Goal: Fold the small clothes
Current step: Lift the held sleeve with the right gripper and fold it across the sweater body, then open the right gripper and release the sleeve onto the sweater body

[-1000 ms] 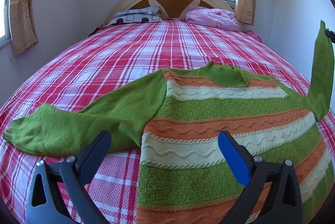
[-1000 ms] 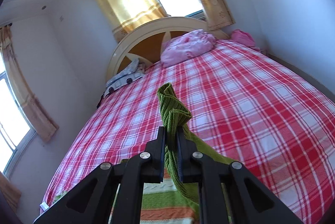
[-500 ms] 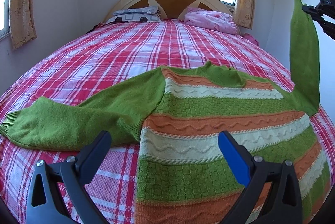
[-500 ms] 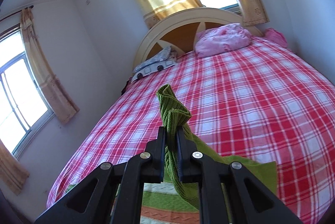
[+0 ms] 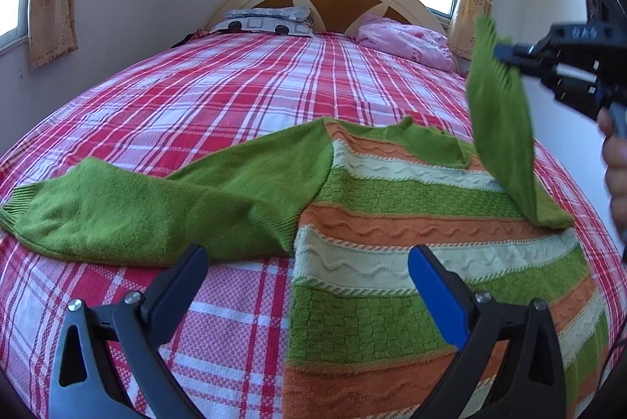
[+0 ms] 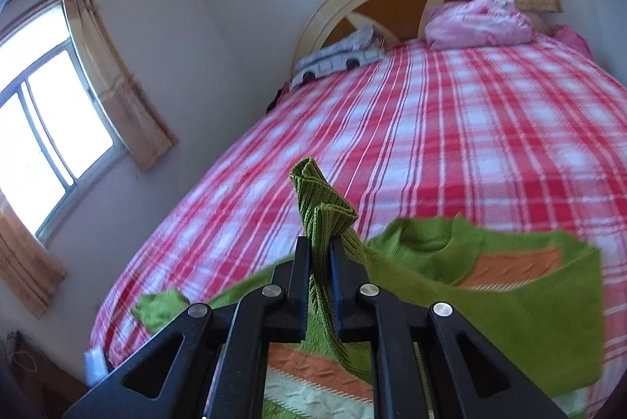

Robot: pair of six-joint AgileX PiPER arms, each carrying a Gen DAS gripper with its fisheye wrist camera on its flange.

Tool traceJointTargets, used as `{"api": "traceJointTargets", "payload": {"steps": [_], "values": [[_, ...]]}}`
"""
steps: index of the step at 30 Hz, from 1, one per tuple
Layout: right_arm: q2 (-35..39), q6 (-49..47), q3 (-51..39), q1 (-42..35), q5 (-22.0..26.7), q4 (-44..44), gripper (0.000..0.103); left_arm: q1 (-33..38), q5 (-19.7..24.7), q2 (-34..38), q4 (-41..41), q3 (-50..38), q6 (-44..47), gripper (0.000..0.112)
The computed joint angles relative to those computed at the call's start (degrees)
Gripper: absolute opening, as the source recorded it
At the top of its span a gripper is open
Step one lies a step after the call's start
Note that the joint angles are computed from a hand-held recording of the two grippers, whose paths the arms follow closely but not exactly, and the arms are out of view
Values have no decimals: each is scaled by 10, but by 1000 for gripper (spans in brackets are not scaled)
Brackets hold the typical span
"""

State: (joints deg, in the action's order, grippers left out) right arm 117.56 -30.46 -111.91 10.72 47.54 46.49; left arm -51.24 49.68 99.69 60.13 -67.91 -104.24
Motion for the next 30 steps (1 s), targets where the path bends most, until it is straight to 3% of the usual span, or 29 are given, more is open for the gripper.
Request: {"api": "traceJointTargets", "payload": {"steps": [5,8,9,10,11,14,18,22,25,27,29,30], "values": [[27,-36,69,52,-48,-9,9,-1,9,-2,-6,2,5,103],[59,-33,57,73,-23,-59,14,2,9,-2,-18,-3,24,103],[59,-40,64,73,-20,-63,23,3,9,-2,-24,-7,33,103],[57,-54,74,68,-12,-58,56,5,6,-3,-29,-9,43,103],[49,-73,91,56,-3,-44,78,7,6,-3,-34,-12,49,103],[4,-166,174,6,16,25,78,11,3,0,-46,-30,70,103],[-55,-186,254,-47,-15,-11,78,23,-20,20,-70,-73,121,100],[-109,-281,344,-119,-47,30,78,60,-54,70,-160,-151,235,81],[-134,-361,400,-163,-82,78,78,94,-64,114,-263,-210,325,73],[-139,-403,421,-187,-91,109,78,116,-72,142,-323,-238,367,60],[-138,-429,428,-210,-71,138,78,120,-80,154,-321,-245,354,57],[-140,-446,433,-220,-63,159,78,116,-97,150,-297,-235,328,48]]}}
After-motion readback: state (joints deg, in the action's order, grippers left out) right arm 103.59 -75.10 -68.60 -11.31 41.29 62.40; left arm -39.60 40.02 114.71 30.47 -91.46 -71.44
